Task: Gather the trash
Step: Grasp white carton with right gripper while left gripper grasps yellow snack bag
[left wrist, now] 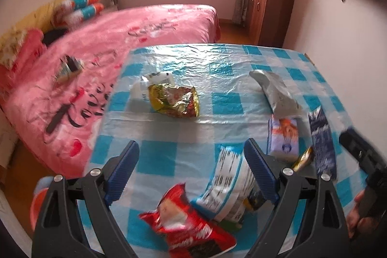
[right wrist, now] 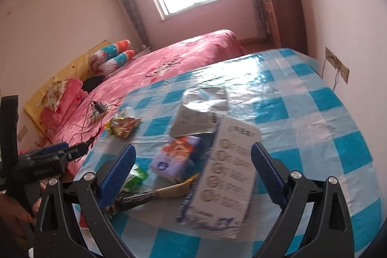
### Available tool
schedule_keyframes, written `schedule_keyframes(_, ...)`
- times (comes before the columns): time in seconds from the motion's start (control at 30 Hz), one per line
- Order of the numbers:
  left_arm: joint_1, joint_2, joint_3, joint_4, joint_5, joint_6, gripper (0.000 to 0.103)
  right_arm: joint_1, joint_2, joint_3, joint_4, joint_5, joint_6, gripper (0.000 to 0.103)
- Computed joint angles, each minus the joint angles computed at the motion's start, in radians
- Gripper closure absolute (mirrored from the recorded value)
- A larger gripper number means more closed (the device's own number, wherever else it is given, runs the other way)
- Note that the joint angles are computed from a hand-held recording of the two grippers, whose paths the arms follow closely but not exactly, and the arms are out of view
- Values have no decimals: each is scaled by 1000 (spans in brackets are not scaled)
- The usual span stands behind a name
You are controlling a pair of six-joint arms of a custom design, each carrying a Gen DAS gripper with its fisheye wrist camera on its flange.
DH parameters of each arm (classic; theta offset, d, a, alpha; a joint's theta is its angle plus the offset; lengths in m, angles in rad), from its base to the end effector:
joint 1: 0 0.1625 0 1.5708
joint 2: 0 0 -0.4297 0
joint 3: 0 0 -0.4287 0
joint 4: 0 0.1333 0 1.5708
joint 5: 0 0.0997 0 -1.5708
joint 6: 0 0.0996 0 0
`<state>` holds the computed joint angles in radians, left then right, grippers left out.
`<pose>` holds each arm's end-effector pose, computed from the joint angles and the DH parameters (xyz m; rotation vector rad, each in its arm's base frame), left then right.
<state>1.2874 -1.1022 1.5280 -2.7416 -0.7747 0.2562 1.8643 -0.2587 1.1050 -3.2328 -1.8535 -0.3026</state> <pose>-0.0008 -0.7341 0.3852 0.2398 2.2341 -0.8789 0.3433 -0.7712 -0.0415 0.6198 -2.5702 1.1385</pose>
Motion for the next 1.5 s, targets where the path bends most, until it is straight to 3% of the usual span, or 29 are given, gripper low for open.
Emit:
schedule_keyframes(0.17, 50, 69, -166, 153, -107, -178, 14, -24, -7, -17, 29, -16, 53, 8)
schedule_keyframes(0.37, 106, 180, -350, 288, -150, -293, 14, -49, -12, -31, 72, -16, 102, 8)
schedule_keyframes(0.6, 128, 262, -465, 321, -111, -320, 15, -65, -11, -48, 142, -5, 154, 8)
schedule_keyframes(0.8, 139, 312, -535, 354, -91, -340, 28, -77, -5, -60, 191, 31, 188, 8)
schedule_keyframes(1.0, 143, 329, -545, 335, -93, -350, 40, -86, -13, -52, 230, 103, 213, 8)
schedule_keyframes(1.13, 143, 326, -532, 309, -102, -340, 45, -75, -4, -61, 243, 72, 192, 9)
schedule_keyframes(1.2, 142, 322, -522, 299, -103, -327, 47, -72, -1, -67, 252, 64, 186, 24)
schedule_keyframes(1.3, 142, 308, -500, 282, -124, -321, 51, -64, 11, -85, 266, 31, 171, 34)
schedule_keyframes(1.5, 144, 273, -447, 256, -169, -317, 57, -65, 10, -85, 276, 47, 161, 39)
